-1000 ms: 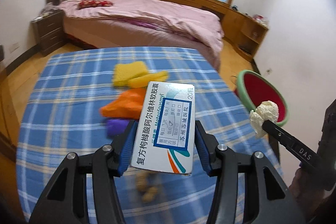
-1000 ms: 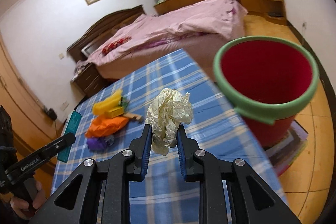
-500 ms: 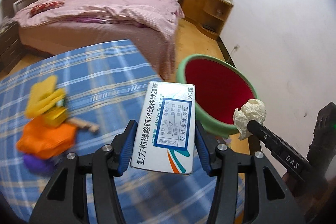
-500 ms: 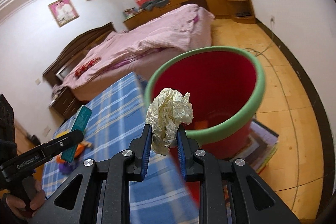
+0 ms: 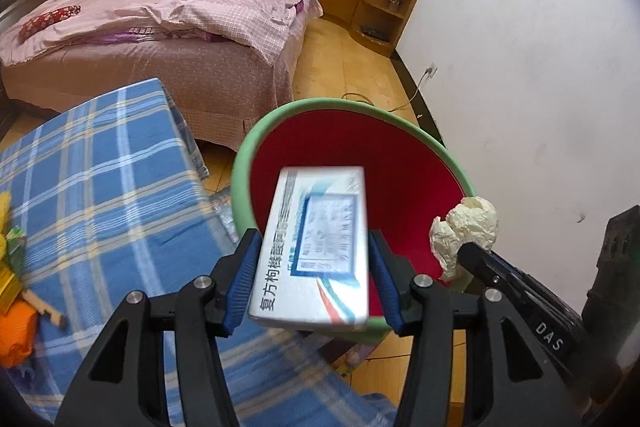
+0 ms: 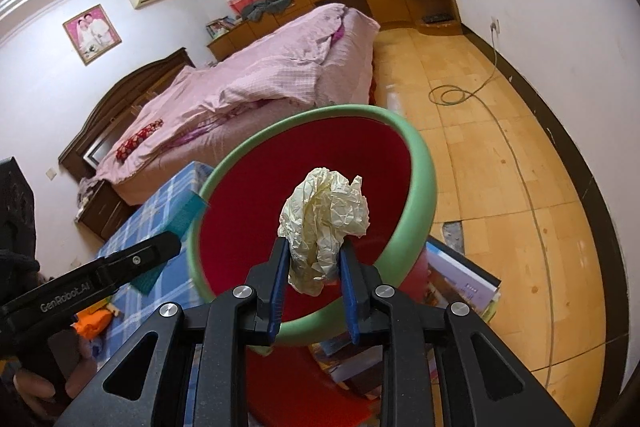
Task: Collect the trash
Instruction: 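Carry the medicine box and glove over the red bucket and open both grippers, then return to the cloth and grasp the purple bag with the left gripper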
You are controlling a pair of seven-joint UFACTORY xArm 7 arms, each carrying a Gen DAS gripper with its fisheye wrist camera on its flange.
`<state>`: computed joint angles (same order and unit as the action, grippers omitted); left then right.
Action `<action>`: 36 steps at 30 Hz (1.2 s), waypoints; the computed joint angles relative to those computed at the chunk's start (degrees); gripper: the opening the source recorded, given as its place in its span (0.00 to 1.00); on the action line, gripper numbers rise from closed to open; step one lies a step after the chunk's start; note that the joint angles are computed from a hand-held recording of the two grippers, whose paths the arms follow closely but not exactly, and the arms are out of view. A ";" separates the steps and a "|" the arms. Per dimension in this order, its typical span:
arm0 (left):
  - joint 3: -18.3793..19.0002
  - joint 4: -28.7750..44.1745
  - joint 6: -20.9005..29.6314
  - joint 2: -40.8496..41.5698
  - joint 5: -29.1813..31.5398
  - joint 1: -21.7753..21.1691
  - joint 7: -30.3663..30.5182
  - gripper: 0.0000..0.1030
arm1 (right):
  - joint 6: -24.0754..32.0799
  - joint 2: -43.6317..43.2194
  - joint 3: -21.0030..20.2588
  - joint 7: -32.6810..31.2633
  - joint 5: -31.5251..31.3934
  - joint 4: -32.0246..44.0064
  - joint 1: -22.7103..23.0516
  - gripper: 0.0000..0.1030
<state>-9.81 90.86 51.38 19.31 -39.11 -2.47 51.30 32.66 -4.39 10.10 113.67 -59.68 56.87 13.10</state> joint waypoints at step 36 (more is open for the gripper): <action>5.22 -8.45 -1.82 -8.08 0.12 4.36 1.34 0.61 | 1.23 2.53 2.29 -1.68 -0.28 6.01 4.81 0.75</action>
